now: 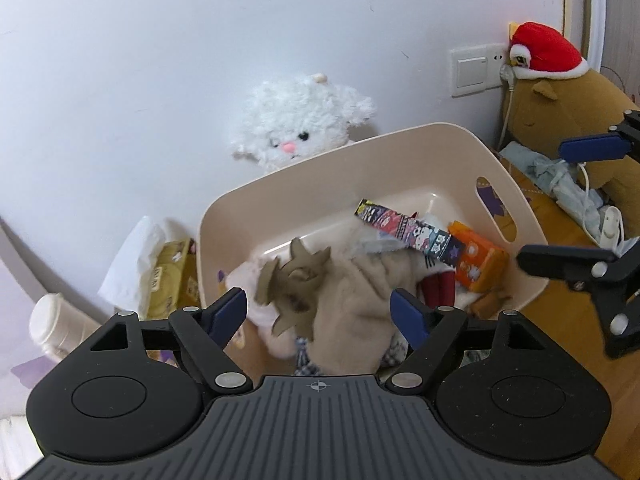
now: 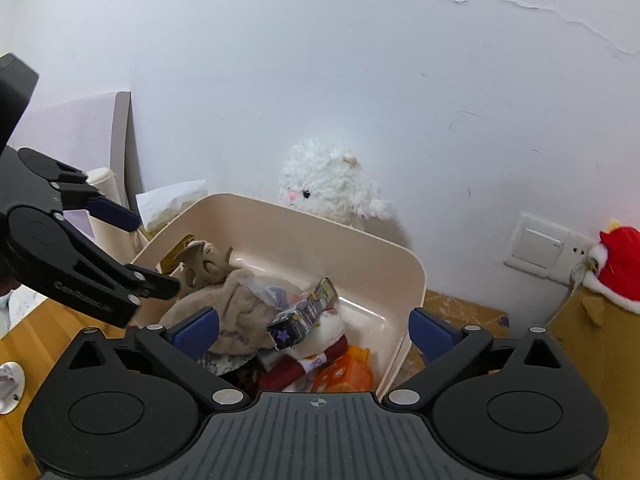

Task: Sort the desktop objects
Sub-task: 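Open both tools to drop the packet and box into the basket, then move both tools back from the basket toward the remaining table items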

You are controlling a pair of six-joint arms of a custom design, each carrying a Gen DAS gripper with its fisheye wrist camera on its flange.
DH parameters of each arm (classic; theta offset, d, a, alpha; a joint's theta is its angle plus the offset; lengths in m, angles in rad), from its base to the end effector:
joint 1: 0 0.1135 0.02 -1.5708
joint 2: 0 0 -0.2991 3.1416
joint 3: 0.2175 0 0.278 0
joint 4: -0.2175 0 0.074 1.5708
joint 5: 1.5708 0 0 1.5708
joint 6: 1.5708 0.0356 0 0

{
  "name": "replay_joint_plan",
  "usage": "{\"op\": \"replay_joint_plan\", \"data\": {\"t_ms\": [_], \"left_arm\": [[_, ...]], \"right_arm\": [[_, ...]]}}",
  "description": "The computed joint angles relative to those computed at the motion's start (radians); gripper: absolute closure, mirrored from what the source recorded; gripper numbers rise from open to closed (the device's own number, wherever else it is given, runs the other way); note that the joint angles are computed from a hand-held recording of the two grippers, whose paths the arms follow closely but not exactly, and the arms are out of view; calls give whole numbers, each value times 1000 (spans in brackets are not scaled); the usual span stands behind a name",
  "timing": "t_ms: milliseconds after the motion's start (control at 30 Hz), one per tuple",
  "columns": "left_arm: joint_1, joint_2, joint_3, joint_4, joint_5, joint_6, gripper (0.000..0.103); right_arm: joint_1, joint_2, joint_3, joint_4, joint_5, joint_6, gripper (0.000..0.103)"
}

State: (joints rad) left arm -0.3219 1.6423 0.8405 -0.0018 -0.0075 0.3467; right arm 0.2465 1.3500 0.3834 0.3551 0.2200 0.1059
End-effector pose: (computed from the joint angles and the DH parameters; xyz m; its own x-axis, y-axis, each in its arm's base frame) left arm 0.3315 -0.1103 0.1796 -0.5364 0.5371 -0.6510 0.5249 0.8163 0.2409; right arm 0.2415 0.0528 0.1536 -0.5605 -0.0346 -0.8274 -0.0056 0.9993 -0.0380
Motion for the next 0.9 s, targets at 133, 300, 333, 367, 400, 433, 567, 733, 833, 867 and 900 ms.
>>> {"op": "replay_joint_plan", "data": {"t_ms": [133,300,333,367,400,433,567,733,833,867,900], "left_arm": [[27,-68,-65,5,3,18,22],[84,-128,-136,9,32,43,22],[94,-132,-149,11,34,44,22],[105,-136,-161,11,37,43,22],[117,-141,-174,13,43,45,22],[131,-149,-192,19,54,48,22],[176,-161,-257,53,67,95,22],[227,-154,-330,93,56,140,22],[256,-129,-349,92,50,148,22],[264,-118,-352,91,50,149,22],[273,-104,-354,91,50,150,22]], "right_arm": [[47,-76,-67,-11,51,49,0],[120,-158,-146,-45,139,159,0],[138,-172,-161,-49,157,181,0],[159,-187,-177,-59,177,208,0],[178,-199,-189,-72,194,235,0],[188,-208,-199,-83,202,258,0],[260,-239,-243,-128,249,381,0],[349,-196,-271,-141,299,498,0],[397,-123,-280,-110,326,582,0],[409,-90,-283,-87,326,609,0],[423,-46,-283,-60,323,638,0]]}}
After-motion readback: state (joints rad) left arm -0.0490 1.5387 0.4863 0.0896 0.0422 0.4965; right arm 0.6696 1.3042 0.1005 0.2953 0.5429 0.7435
